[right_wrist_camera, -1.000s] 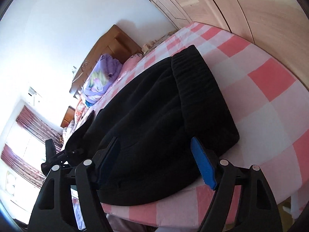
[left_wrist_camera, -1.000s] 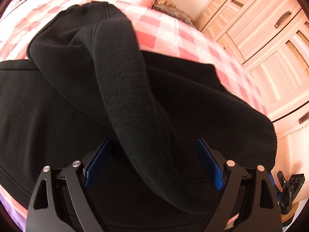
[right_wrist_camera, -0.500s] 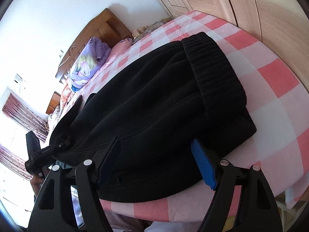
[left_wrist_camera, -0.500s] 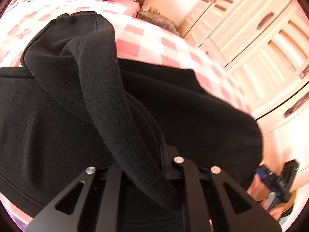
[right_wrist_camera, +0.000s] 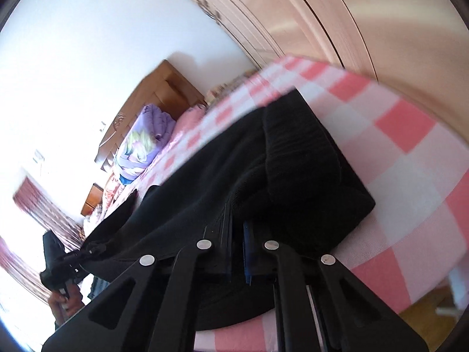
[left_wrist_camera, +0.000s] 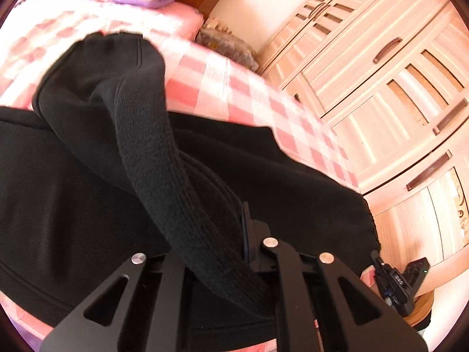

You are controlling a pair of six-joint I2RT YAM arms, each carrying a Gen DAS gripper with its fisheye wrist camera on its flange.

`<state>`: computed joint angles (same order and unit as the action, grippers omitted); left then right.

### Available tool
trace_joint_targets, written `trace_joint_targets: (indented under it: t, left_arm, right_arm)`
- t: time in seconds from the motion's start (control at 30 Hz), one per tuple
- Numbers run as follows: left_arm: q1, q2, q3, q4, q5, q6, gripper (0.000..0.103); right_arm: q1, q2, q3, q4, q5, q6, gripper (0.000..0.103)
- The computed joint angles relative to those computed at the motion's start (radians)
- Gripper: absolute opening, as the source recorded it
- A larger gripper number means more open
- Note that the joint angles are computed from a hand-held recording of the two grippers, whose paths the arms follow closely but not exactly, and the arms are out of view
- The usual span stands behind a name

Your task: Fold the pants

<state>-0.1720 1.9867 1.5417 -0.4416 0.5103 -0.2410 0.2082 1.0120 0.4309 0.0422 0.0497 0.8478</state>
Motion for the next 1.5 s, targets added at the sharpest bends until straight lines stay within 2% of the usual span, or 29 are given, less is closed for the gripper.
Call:
trace_joint_targets:
  t: [0.1, 0.2, 0.3, 0.57, 0.73, 0.9, 1.07, 1.27, 1.43, 1.5]
  left_arm:
    - [0.0, -0.08, -0.085, 0.029, -0.015, 0.043, 0.009]
    - [-0.01, -0.113, -0.169, 0.033, -0.045, 0.091, 0.009]
    - [-0.018, -0.069, -0.209, 0.035, -0.082, 0.108, 0.009]
    - [-0.012, -0.095, -0.248, 0.072, -0.099, 0.121, 0.009]
    - [-0.011, -0.047, -0.234, 0.062, -0.104, 0.132, 0.01]
    - [-0.011, -0.088, -0.263, 0.07, -0.105, 0.132, 0.01]
    - [-0.031, -0.077, -0.288, 0.104, -0.139, 0.135, 0.012]
    - [-0.047, -0.149, -0.355, 0.137, -0.18, 0.149, 0.012]
    - [-0.05, -0.136, -0.37, 0.154, -0.195, 0.166, 0.012]
    - [-0.046, -0.148, -0.371, 0.139, -0.206, 0.179, 0.013]
  right_arm:
    - [0.039, -0.076, 0.008, -0.073, 0.052, -0.026, 0.008]
    - [-0.027, -0.068, -0.048, -0.051, -0.031, -0.007, 0.008]
    - [-0.08, -0.046, -0.129, 0.02, -0.12, 0.038, 0.008]
    - [-0.014, -0.165, -0.106, -0.094, -0.034, 0.019, 0.008]
    - [-0.02, -0.097, -0.167, -0.011, -0.052, 0.061, 0.008]
    - [0.009, -0.163, -0.129, -0.1, -0.009, 0.035, 0.008]
    - [0.0, -0.075, -0.17, -0.015, -0.02, 0.046, 0.007]
    - [0.035, -0.14, -0.131, -0.111, 0.037, 0.038, 0.007]
    - [0.023, -0.091, -0.159, -0.057, 0.018, 0.047, 0.007]
    - [0.027, -0.096, -0.142, -0.083, 0.021, 0.043, 0.007]
